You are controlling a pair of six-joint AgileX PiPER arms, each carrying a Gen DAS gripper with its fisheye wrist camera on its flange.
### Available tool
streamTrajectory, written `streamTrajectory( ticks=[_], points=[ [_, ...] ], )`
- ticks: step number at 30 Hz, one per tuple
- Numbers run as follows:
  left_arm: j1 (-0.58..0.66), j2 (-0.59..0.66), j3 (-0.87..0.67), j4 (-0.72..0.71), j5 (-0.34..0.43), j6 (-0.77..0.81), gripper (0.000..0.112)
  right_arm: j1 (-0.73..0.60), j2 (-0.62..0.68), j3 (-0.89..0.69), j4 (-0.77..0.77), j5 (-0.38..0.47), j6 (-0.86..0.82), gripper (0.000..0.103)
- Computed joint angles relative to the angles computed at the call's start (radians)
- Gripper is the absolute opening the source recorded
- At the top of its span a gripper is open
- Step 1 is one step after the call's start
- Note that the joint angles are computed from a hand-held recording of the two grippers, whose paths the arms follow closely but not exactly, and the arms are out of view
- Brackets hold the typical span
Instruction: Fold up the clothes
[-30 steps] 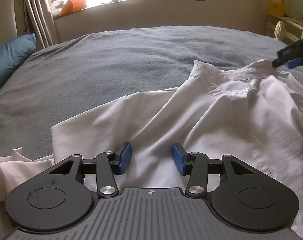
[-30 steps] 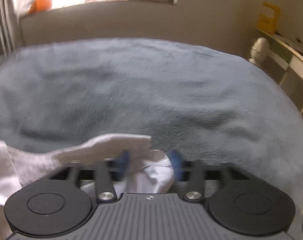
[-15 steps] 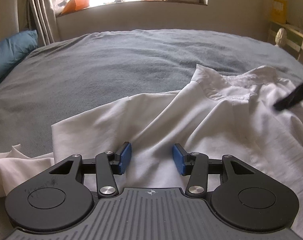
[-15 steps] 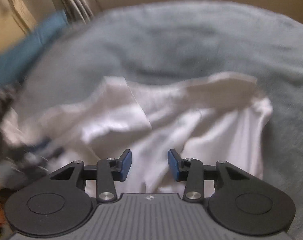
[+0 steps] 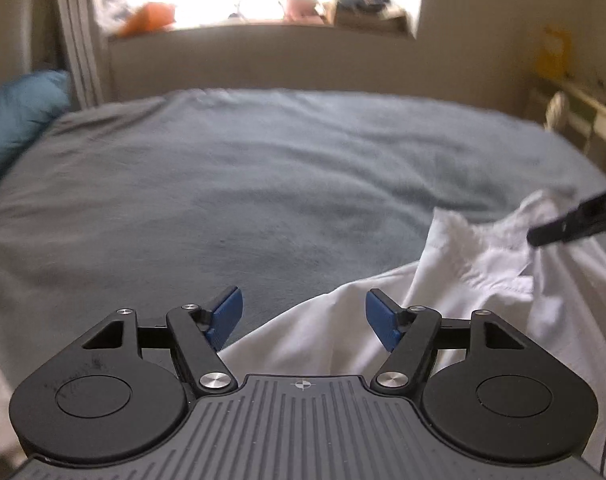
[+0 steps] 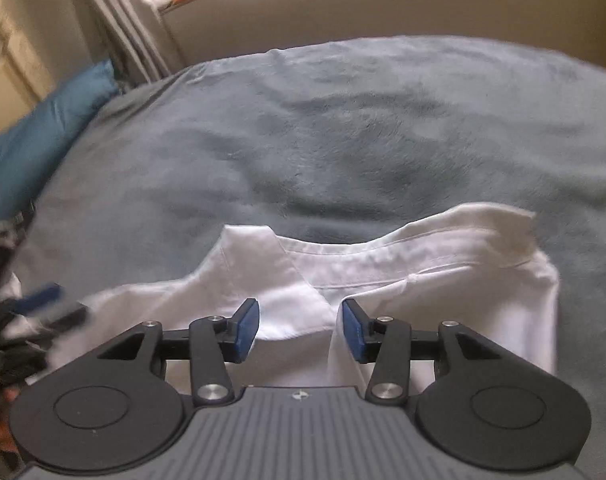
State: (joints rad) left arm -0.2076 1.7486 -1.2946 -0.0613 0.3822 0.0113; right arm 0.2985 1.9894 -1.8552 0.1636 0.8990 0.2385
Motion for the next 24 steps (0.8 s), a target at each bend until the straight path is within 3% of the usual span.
streamTrajectory(
  ticks=[4,9,11,14,15,19,24],
  points=[
    [0.002,0.066,-0.056,-0.070,0.029,0.100,0.066,0.021,-0.061,0.079,-0.101,-0.065,0.076,0.048],
    [-0.015,0.085,-0.042,-0.022,0.026,0.048,0.042,0.088,-0.029,0.026,-0.489,0.089,0.253,0.055],
    [-0.021,0.091,-0.040,-0.007,0.014,0.018,0.033,0.085,-0.049,0.064,-0.544,0.066,0.317,0.055],
    [-0.013,0.102,-0.055,-0.043,0.018,0.017,0.030,0.040,-0.121,0.174,-0.344,-0.121,0.220,0.055],
    [-0.006,0.107,-0.064,-0.072,0.028,0.029,0.030,0.038,-0.116,0.170,-0.271,-0.137,0.158,0.055],
    [0.027,0.131,-0.102,-0.194,0.068,0.071,0.031,0.057,-0.018,0.067,-0.069,-0.097,-0.007,0.053],
    [-0.019,0.135,-0.090,0.017,0.015,-0.083,0.011,0.078,0.108,-0.045,-0.029,-0.083,-0.015,0.050]
  ],
)
